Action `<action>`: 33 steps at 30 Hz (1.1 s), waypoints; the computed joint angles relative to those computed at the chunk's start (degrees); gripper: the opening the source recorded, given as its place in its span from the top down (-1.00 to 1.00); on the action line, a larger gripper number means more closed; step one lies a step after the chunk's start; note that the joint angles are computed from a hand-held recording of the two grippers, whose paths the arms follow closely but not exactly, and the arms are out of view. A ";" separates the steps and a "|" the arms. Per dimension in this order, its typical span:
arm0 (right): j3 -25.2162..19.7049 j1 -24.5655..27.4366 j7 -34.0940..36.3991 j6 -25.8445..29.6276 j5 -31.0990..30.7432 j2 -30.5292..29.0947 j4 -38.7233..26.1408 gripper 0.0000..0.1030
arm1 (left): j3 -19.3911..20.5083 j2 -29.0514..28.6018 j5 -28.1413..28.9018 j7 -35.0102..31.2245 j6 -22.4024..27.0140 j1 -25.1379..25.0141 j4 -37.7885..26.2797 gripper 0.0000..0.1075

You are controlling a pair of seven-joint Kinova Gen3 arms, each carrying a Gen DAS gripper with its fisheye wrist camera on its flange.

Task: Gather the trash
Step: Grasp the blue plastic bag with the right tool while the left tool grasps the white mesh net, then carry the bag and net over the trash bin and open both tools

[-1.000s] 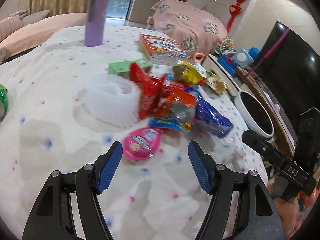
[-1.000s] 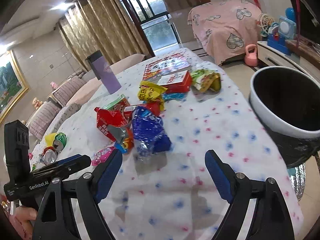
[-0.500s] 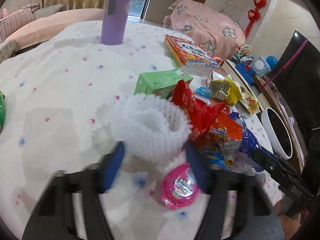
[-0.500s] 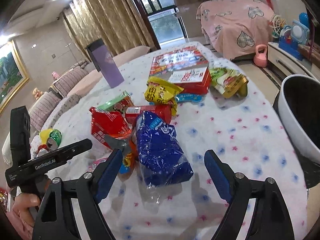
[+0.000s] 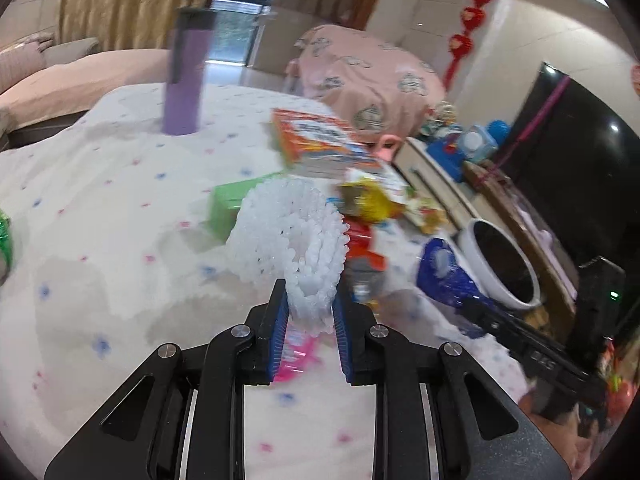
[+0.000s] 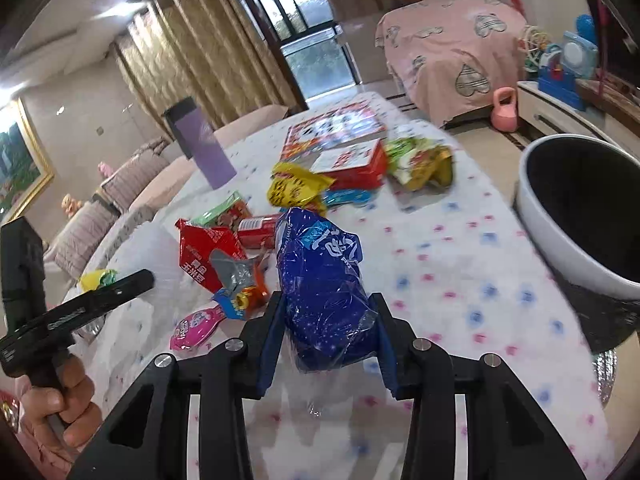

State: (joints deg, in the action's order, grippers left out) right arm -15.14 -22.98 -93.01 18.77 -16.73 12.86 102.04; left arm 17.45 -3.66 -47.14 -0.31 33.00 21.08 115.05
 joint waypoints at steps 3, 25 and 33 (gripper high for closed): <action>0.05 1.75 0.65 -0.64 -1.46 -2.10 2.02 0.18 | 0.48 1.36 0.76 -2.05 -0.82 1.40 -1.74 0.62; 6.88 8.52 7.32 -1.65 -10.53 -11.21 10.01 0.18 | -6.67 15.36 13.48 -24.39 -3.46 13.72 -18.52 0.62; 8.84 9.86 7.81 -1.45 -10.72 -11.79 9.95 0.18 | -9.68 18.85 18.95 -31.97 -2.61 16.42 -23.69 0.62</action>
State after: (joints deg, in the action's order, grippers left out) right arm -6.29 -13.12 -85.20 17.32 -27.45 1.08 111.99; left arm 7.77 15.18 -28.19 -32.28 30.39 37.50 91.36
